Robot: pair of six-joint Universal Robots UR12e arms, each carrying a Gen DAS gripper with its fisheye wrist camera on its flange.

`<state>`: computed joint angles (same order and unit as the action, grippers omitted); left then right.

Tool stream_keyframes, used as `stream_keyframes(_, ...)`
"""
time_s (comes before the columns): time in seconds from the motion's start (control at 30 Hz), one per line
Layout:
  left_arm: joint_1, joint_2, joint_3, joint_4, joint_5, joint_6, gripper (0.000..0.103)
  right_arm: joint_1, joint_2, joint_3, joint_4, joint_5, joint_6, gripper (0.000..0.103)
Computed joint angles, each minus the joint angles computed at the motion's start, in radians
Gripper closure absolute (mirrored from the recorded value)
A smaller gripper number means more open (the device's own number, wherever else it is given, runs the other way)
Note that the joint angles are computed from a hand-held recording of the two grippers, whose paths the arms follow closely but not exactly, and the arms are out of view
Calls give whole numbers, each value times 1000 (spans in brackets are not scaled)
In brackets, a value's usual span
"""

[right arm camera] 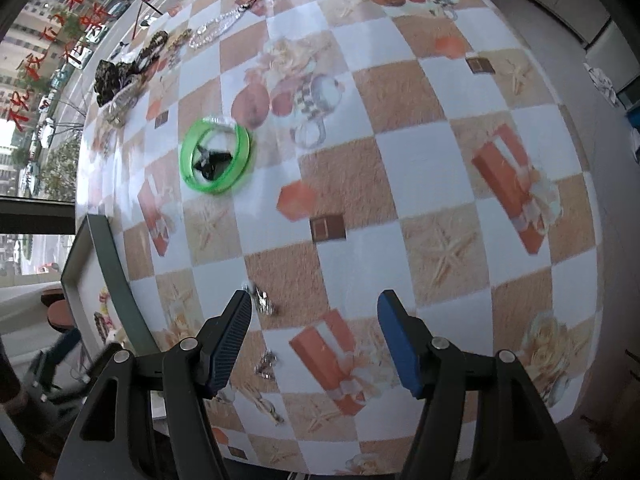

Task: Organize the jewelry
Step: 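Move the left tool to the silver charm while the right tool reaches the green bangle, then grasp the silver charm with the left tool while the right tool grasps the green bangle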

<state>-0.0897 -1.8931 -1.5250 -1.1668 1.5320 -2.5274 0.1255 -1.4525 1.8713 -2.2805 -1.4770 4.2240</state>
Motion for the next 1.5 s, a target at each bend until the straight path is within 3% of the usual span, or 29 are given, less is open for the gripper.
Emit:
stream_keyframes(0.3,-21,-9,4,-16,-14,-62,0,-43,38,-34,-31,26,-84,34)
stream_keyframes(0.67,-39,2,-35,-49,-51,-52,0,-81,117,-91,-41,57,-139,35)
stream_keyframes(0.97,-54,13,-67,-81,-68,-7,2,-90,163,-118,-45,77,-179,51)
stream_keyframes(1.13,-64,17,-84,-85,-64,33,6,-81,181,-144,-26,42,-222,61)
stream_keyframes(1.2,-68,19,-90,-87,-69,61,15,-77,187,-156,-12,28,-240,63)
stream_keyframes(1.3,-75,25,-101,-87,-73,96,17,-70,197,-177,14,2,-271,65)
stream_keyframes(1.37,-80,29,-110,-86,-73,124,24,-65,203,-189,30,-11,-290,68)
stream_keyframes(1.5,-93,40,-138,-78,-53,171,41,-64,205,-191,35,-14,-301,95)
